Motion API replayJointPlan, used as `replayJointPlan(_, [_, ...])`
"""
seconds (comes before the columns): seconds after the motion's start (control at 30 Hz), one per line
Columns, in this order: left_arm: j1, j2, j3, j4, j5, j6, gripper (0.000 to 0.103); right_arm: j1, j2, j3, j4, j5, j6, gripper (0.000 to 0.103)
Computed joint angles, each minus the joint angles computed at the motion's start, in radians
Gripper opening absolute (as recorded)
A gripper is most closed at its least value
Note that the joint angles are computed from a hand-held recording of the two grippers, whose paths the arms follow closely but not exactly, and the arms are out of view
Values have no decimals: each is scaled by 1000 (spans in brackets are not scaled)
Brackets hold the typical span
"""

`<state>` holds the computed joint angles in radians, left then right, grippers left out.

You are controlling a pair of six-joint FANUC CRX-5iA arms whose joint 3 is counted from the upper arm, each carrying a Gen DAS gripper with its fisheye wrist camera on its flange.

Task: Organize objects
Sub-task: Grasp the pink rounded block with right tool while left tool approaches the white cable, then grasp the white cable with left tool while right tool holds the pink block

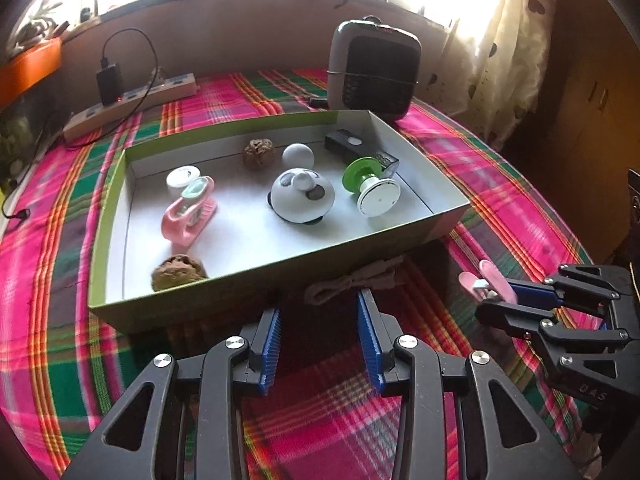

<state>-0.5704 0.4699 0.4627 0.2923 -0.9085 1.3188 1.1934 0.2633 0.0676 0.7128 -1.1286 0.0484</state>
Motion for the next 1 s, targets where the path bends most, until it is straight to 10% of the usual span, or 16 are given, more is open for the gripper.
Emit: replayJointPlan(1.0, [-38,-2,-8,34,0,-115,34,17,-45,-66,20,-11,-75,19])
